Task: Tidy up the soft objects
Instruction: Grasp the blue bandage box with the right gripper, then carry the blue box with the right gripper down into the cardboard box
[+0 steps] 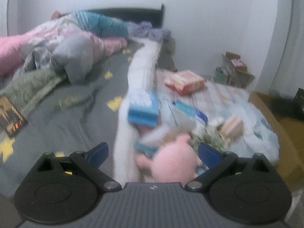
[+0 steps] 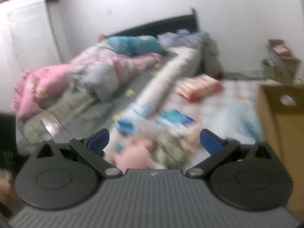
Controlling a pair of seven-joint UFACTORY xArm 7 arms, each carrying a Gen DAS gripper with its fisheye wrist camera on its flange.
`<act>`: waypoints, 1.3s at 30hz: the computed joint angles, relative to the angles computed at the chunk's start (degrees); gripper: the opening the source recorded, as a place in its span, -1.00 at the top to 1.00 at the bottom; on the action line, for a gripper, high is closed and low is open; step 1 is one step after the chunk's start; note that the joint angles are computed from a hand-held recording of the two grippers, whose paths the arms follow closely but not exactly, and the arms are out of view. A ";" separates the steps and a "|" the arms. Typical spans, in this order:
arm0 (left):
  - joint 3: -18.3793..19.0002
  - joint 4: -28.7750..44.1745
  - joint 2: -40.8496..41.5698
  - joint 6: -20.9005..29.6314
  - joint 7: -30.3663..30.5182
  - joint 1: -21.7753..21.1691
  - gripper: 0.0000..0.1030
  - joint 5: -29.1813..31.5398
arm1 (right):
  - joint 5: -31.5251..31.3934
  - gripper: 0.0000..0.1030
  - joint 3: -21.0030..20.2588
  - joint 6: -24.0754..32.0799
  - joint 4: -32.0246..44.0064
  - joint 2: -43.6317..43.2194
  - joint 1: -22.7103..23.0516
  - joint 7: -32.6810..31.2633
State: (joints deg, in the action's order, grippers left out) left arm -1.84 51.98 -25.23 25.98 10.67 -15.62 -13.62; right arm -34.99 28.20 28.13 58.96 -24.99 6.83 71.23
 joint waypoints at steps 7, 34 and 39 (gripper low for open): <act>1.17 8.25 10.26 -6.59 3.25 2.07 -0.94 1.23 | -7.11 -0.97 -0.92 -5.28 19.71 21.16 -1.89 1.10; -4.52 57.81 51.29 27.82 3.40 5.69 -0.46 3.24 | 43.01 0.34 -6.92 10.44 65.18 69.92 4.44 -27.37; -4.58 56.93 50.02 25.89 2.09 5.73 -0.37 3.36 | 46.58 0.41 -9.97 8.79 63.83 68.23 5.97 -29.52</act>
